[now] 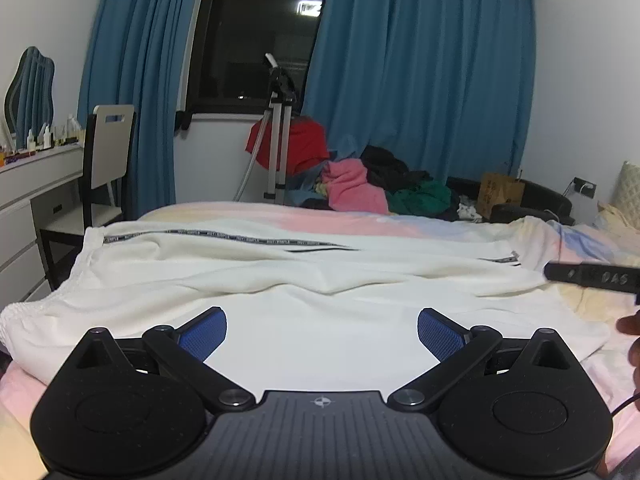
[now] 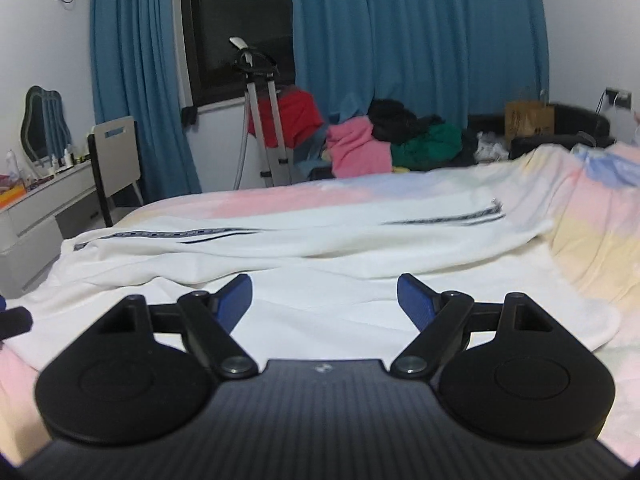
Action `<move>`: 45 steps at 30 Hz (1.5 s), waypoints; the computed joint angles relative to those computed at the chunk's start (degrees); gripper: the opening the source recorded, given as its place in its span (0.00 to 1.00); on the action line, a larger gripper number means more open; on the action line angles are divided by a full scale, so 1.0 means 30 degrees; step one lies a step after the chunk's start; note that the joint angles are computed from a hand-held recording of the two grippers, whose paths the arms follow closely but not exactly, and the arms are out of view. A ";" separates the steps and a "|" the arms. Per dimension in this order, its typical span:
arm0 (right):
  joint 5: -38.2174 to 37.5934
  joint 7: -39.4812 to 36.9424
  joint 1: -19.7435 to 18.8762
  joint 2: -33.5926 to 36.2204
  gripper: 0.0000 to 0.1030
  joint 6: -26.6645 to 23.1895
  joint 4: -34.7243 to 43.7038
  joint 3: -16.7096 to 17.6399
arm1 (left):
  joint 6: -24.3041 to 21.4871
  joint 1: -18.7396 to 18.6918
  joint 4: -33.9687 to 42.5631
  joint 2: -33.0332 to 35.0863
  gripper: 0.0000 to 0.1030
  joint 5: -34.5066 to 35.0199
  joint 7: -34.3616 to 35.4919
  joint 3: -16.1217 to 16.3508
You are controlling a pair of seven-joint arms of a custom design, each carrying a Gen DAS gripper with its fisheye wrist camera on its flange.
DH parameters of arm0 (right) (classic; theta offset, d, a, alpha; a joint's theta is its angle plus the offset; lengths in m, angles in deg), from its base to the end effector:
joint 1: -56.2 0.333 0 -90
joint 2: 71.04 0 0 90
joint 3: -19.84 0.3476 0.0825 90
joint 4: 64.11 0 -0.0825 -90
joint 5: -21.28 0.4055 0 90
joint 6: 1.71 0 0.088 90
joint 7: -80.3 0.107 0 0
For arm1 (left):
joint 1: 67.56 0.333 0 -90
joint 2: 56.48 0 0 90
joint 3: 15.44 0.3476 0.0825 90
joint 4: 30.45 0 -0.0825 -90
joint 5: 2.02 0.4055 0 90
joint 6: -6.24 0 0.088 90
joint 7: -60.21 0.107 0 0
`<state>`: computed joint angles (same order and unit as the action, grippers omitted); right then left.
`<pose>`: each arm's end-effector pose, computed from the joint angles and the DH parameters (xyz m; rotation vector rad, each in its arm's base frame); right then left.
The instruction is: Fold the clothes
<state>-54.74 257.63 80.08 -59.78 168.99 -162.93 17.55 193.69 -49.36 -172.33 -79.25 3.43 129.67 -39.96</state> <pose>0.6030 0.3138 0.5703 -1.4999 1.3892 -0.8008 0.4706 -0.0884 0.5819 -1.5718 1.4656 -1.0559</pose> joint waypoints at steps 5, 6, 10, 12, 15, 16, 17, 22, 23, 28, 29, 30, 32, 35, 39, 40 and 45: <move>0.0080 -0.0323 -0.0006 0.0447 0.79 -0.0218 0.0460 0.0065 | -0.0158 0.0892 0.0185 0.0417 1.00 -0.0072 -0.0400 -0.0721; 0.0501 -0.0872 0.0028 0.0569 0.79 -0.0409 0.0570 0.0102 | -0.0359 0.1109 0.0277 0.0499 1.00 -0.0048 -0.0541 -0.0847; 0.2118 -0.2404 0.0116 0.0855 0.79 -0.0224 0.0676 -0.0027 | -0.1588 0.0943 0.0715 0.0855 1.00 -0.0052 -0.1644 -0.0045; 0.3112 -0.3217 0.0153 0.0867 0.79 -0.0158 0.0515 -0.0119 | -0.2423 0.0914 0.0945 0.0906 1.00 -0.0114 -0.2498 0.0500; 0.4951 -0.4374 0.0224 0.0899 0.79 -0.0521 0.0323 -0.0179 | -0.4102 0.1369 0.1375 0.0826 0.99 -0.0117 -0.4031 0.1176; 0.5417 -0.4481 0.0287 0.0902 0.79 -0.0661 0.0255 -0.0271 | -0.4608 0.1516 0.1508 0.0788 0.99 0.0047 -0.4390 0.1413; 0.5816 -0.4465 0.0348 0.0902 0.79 -0.0803 0.0187 -0.0379 | -0.5143 0.1476 0.1699 0.0801 0.99 0.0136 -0.4566 0.1836; 0.6693 -0.3856 0.0628 0.0943 0.79 -0.1933 0.0117 -0.0819 | -0.7443 0.1729 0.2952 0.1112 0.98 0.1186 -0.5885 0.3514; 0.6706 -0.3572 0.0643 0.0955 0.79 -0.2033 0.0093 -0.0886 | -0.7856 0.1798 0.3256 0.1225 0.98 0.1477 -0.6206 0.3818; 0.6239 -0.1729 0.0666 0.0911 0.79 -0.2616 -0.0034 -0.1213 | -0.7678 0.3634 0.4800 0.2162 0.99 0.5691 -0.8677 0.3780; 0.6044 -0.1373 0.0652 0.0920 0.79 -0.2813 -0.0021 -0.1231 | -0.7870 0.3792 0.5083 0.2461 0.99 0.6400 -0.8943 0.3848; 0.6035 -0.1209 0.0588 0.0950 0.79 -0.3053 0.0018 -0.1172 | -0.8069 0.3931 0.5373 0.2765 0.99 0.7106 -0.9207 0.3925; 0.6350 -0.1250 0.0375 0.1091 0.79 -0.3464 0.0190 -0.1004 | -0.7936 0.4059 0.5249 0.2958 0.99 0.8310 -0.9725 0.4190; 0.6910 -0.1286 0.0205 0.1342 0.79 -0.4144 0.0487 -0.0881 | -0.7579 0.2121 0.4260 0.2893 0.98 0.6242 -0.8286 0.6153; 0.9139 -0.1559 -0.0253 0.1444 0.79 -0.4423 0.0484 -0.0537 | -0.8502 -0.0355 0.3629 0.2360 0.98 0.1750 -0.5182 0.8373; 0.9864 -0.1707 -0.0368 0.1449 0.79 -0.4470 0.0457 -0.0448 | -0.8276 -0.0393 0.3396 0.2128 0.98 0.1164 -0.5209 0.8480; 0.9979 -0.1279 -0.0077 0.0947 0.79 -0.5420 -0.0022 -0.0593 | -0.8755 -0.0926 0.3024 0.1662 0.98 -0.2374 -0.5191 0.9348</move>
